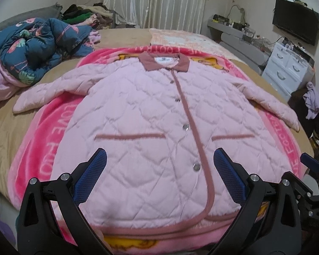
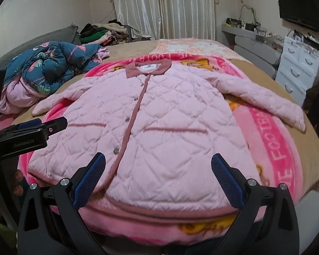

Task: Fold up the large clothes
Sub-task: 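Move the right tool over the jacket sleeve toward its cuff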

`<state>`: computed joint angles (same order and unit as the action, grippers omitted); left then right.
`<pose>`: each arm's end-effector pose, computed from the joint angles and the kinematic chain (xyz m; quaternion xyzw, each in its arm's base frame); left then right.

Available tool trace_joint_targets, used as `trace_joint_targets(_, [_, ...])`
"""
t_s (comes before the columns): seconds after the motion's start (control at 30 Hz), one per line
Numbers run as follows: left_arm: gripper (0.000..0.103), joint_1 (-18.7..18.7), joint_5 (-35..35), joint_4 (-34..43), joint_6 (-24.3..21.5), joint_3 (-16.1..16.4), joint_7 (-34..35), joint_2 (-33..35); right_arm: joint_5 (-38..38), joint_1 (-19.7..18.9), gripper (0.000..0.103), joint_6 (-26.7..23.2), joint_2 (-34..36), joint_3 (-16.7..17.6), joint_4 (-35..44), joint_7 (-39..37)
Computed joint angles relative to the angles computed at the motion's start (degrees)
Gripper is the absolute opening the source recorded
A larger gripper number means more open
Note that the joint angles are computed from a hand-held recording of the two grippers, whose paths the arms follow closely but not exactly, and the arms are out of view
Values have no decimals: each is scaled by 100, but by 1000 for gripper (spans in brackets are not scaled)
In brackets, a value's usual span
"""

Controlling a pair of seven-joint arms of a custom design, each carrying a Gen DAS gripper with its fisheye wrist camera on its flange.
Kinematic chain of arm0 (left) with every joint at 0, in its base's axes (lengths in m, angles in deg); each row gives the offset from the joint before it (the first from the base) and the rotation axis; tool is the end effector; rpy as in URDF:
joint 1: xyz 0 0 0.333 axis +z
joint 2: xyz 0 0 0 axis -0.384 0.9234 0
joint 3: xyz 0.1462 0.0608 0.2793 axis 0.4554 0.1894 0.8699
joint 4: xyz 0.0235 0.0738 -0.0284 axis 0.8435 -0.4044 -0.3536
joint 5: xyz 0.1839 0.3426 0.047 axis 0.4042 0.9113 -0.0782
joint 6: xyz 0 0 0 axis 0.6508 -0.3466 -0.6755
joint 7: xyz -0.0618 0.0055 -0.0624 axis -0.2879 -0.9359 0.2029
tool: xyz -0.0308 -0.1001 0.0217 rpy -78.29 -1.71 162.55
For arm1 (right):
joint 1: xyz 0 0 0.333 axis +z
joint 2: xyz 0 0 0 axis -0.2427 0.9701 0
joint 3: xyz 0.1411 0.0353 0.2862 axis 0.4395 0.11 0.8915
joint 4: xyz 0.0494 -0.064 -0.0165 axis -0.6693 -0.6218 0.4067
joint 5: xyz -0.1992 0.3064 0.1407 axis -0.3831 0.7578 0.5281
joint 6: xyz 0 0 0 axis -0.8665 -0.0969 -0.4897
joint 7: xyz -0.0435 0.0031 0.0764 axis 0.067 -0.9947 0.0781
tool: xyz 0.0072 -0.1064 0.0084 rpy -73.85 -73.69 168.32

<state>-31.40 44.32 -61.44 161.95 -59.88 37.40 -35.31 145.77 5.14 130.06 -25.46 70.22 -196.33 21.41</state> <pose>0.4618 -0.2238 0.4057 -0.7673 0.5076 -0.2579 0.2949 0.5109 0.1636 0.3972 -0.7855 0.4601 -0.1686 0.3779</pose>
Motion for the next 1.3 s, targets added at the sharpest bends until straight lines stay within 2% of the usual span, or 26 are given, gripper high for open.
trace_joint_targets(0.07, [94,32,-27,96,29,40,32,49,-337,-24,99,-68,67,-22,118,374])
trace_joint_targets(0.2, [94,76,-39,297,-9,96,85,142,-394,-93,99,-115,200,7,434,409])
trace_joint_targets(0.3, [94,75,-119,504,-161,135,313,253,-513,-148,99,-116,362,36,720,566])
trace_joint_targets(0.43, [94,100,-408,772,-44,260,684,479,-827,-238,99,-30,635,117,1167,892])
trace_joint_targets(0.53, [94,109,-803,984,74,359,1028,680,-1407,-318,99,41,853,184,1468,1452])
trace_joint_targets(0.67, [94,49,-996,1285,-35,446,1330,893,-2198,-430,99,28,1082,247,1769,2169])
trace_joint_targets(0.87, [94,-38,-1177,1756,-104,604,1653,1194,-2807,-717,99,-45,1406,451,2284,2795])
trace_joint_targets(1.07, [94,-147,-1350,2359,-257,759,1903,1593,-3674,-857,99,-168,1899,444,3098,3750])
trace_joint_targets(1.3, [94,-391,-1566,3247,-577,957,2287,2220,-4789,-928,99,-504,2708,187,4239,5044])
